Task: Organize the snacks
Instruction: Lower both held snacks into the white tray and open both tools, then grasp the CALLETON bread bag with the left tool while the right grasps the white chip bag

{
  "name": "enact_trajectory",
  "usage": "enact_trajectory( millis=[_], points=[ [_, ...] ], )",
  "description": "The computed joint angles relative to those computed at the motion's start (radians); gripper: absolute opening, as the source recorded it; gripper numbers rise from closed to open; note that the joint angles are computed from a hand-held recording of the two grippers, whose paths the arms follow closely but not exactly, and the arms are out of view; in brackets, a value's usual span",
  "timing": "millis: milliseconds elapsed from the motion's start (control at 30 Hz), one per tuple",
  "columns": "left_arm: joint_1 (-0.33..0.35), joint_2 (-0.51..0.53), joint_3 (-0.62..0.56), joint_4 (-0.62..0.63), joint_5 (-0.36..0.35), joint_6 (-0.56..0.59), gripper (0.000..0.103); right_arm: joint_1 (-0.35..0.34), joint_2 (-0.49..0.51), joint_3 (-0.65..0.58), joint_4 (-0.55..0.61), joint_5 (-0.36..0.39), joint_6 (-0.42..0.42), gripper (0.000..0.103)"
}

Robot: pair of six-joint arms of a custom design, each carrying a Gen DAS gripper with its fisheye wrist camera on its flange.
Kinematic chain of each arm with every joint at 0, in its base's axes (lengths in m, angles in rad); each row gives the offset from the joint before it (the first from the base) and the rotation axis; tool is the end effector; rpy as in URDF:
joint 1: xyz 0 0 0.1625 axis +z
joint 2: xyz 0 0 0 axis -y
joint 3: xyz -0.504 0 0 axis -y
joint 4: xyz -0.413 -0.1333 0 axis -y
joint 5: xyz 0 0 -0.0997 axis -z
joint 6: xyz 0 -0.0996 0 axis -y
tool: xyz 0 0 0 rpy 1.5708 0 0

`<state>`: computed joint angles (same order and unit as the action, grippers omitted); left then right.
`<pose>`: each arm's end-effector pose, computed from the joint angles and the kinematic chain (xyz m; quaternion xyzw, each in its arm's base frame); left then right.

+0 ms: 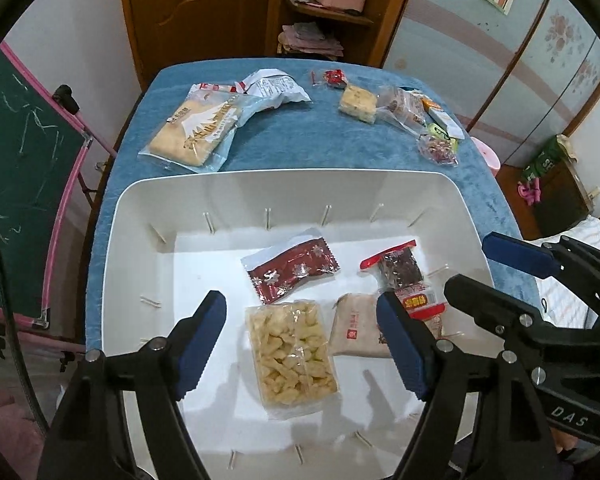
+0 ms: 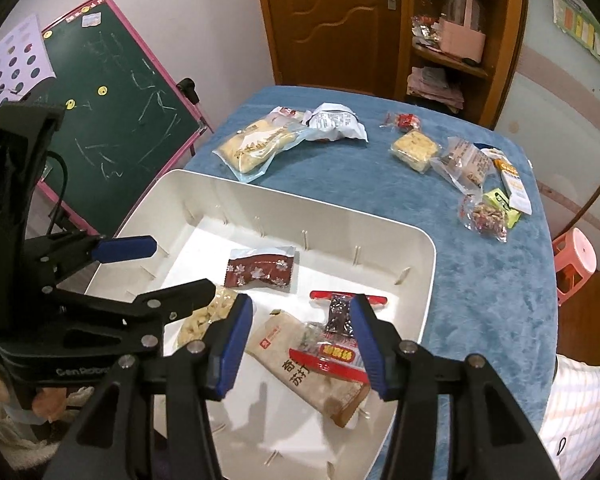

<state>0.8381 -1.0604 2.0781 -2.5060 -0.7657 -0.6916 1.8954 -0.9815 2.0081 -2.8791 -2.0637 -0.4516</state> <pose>-0.2200 -0.5511 0.1738 0.0350 0.9188 -0.2271 0.3211 0.2775 -0.5545 0.1716 0.3317 -0.9017 0.1205 0.2497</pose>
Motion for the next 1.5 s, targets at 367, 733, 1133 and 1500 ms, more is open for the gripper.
enact_trajectory(
  millis=[367,733,1133,1500],
  points=[
    [-0.006,-0.001,0.01,-0.01,0.016,0.005,0.076,-0.007,-0.006,-0.001,0.013,0.009,0.022,0.052],
    [-0.025,0.009,0.019,-0.067,0.095,0.045,0.076,-0.02,-0.012,-0.004,-0.01,0.019,0.031,0.051],
    [-0.047,0.01,0.043,-0.22,0.222,0.133,0.076,-0.034,0.003,-0.046,0.025,0.009,0.065,0.051],
    [-0.042,-0.041,-0.117,-0.016,0.266,0.226,0.076,0.03,0.038,-0.238,0.066,-0.069,0.003,0.051]
  ],
)
